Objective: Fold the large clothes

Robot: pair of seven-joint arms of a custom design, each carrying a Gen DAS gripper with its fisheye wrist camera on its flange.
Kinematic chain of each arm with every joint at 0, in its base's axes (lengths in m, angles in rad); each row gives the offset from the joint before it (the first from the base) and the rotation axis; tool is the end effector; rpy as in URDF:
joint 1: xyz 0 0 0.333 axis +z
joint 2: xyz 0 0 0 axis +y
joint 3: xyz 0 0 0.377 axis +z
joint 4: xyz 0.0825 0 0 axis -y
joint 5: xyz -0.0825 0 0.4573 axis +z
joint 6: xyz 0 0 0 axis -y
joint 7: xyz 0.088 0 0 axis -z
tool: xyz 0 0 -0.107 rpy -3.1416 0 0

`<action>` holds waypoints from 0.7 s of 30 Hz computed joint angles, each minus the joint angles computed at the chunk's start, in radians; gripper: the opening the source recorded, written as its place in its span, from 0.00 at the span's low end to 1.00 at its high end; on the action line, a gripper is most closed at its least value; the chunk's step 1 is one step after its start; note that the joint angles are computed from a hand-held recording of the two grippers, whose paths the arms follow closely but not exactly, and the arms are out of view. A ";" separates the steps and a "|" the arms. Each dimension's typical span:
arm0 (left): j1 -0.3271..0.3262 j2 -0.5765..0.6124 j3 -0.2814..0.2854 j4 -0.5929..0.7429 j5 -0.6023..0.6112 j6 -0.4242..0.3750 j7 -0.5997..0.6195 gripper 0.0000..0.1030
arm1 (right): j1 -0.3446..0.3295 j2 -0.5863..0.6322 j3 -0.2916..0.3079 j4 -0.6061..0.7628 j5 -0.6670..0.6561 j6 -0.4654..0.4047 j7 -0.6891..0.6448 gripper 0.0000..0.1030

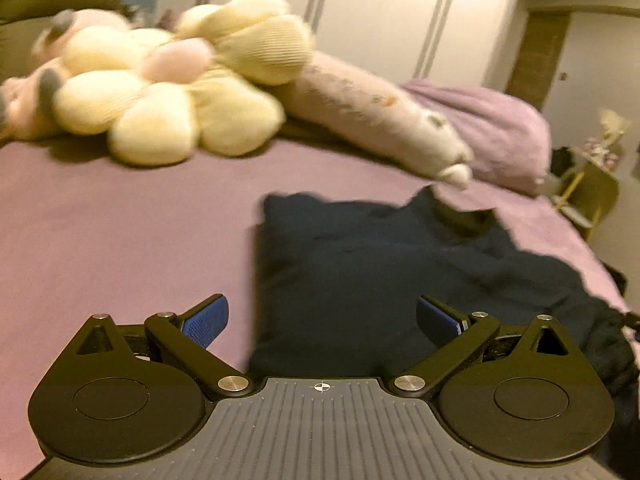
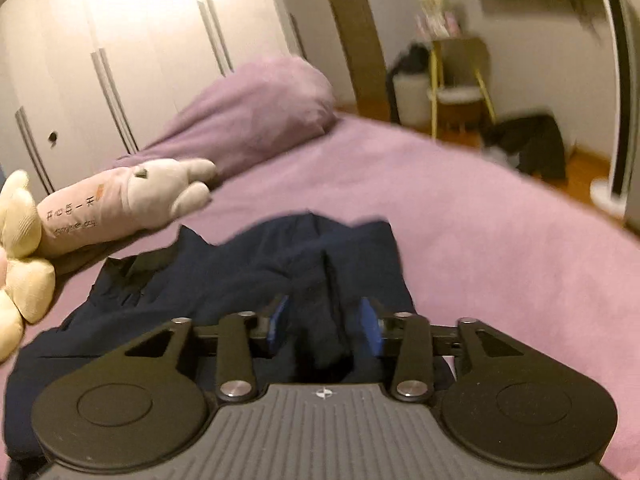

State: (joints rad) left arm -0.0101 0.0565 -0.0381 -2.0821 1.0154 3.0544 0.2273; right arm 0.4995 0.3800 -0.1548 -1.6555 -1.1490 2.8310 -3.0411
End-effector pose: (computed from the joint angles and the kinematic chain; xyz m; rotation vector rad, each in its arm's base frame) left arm 0.6482 -0.0975 0.5019 -1.9249 1.3882 -0.9702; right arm 0.7177 0.3255 0.4826 -1.3072 1.7854 -0.7503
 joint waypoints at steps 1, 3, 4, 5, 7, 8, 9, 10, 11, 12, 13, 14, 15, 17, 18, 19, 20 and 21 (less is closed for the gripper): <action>-0.011 0.041 0.005 0.046 0.057 0.010 -0.047 1.00 | -0.010 0.024 0.020 0.032 0.022 0.016 -0.063 0.42; -0.055 0.107 0.031 0.121 0.145 -0.010 -0.118 1.00 | -0.017 0.071 0.050 0.089 0.083 0.030 -0.209 0.31; -0.074 0.135 0.047 0.148 0.182 -0.016 -0.141 1.00 | -0.036 0.108 0.087 0.131 0.147 0.018 -0.339 0.22; -0.082 0.162 0.042 0.170 0.159 -0.043 -0.102 1.00 | -0.047 0.131 0.110 0.154 0.193 0.002 -0.429 0.07; -0.115 0.207 0.062 0.209 0.175 -0.101 -0.078 1.00 | -0.046 0.196 0.122 0.226 0.249 -0.064 -0.553 0.06; -0.127 0.223 0.070 0.219 0.187 -0.120 -0.071 1.00 | -0.031 0.216 0.101 0.244 0.247 -0.085 -0.571 0.03; -0.133 0.236 0.076 0.226 0.192 -0.130 -0.065 1.00 | -0.023 0.229 0.080 0.246 0.243 -0.085 -0.585 0.00; -0.148 0.248 0.102 0.231 0.257 -0.101 -0.124 1.00 | -0.003 0.232 0.036 0.229 0.208 -0.046 -0.556 0.00; -0.163 0.258 0.126 0.240 0.336 -0.079 -0.196 1.00 | 0.029 0.236 -0.020 0.220 0.156 -0.013 -0.515 0.00; -0.163 0.266 0.128 0.247 0.369 -0.072 -0.223 1.00 | 0.056 0.246 -0.063 0.222 0.120 0.002 -0.501 0.00; -0.152 0.272 0.121 0.251 0.373 -0.060 -0.227 1.00 | 0.067 0.248 -0.090 0.215 0.107 0.033 -0.484 0.00; -0.145 0.271 0.116 0.250 0.373 -0.055 -0.228 1.00 | 0.064 0.252 -0.099 0.213 0.119 0.058 -0.478 0.00; -0.141 0.269 0.113 0.248 0.376 -0.051 -0.233 1.00 | 0.061 0.258 -0.100 0.218 0.141 0.067 -0.489 0.00; -0.119 0.254 0.088 0.229 0.305 -0.055 -0.153 1.00 | 0.074 0.252 -0.116 0.212 0.164 0.071 -0.509 0.00; -0.106 0.240 0.069 0.212 0.235 -0.068 -0.074 1.00 | 0.075 0.239 -0.115 0.196 0.181 0.077 -0.522 0.00; -0.100 0.221 0.057 0.191 0.179 -0.078 -0.013 1.00 | 0.066 0.219 -0.100 0.176 0.212 0.076 -0.549 0.00; -0.104 0.202 0.057 0.170 0.151 -0.084 0.013 1.00 | 0.072 0.189 -0.098 0.145 0.231 0.077 -0.554 0.00; -0.113 0.191 0.065 0.156 0.152 -0.085 0.011 1.00 | 0.086 0.163 -0.113 0.115 0.230 0.089 -0.533 0.00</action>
State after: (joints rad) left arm -0.1226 0.2474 0.0273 -1.9256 1.1673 2.9693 0.2387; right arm 0.5855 0.5426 -0.2681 -1.5407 -0.9195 2.9198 -3.5739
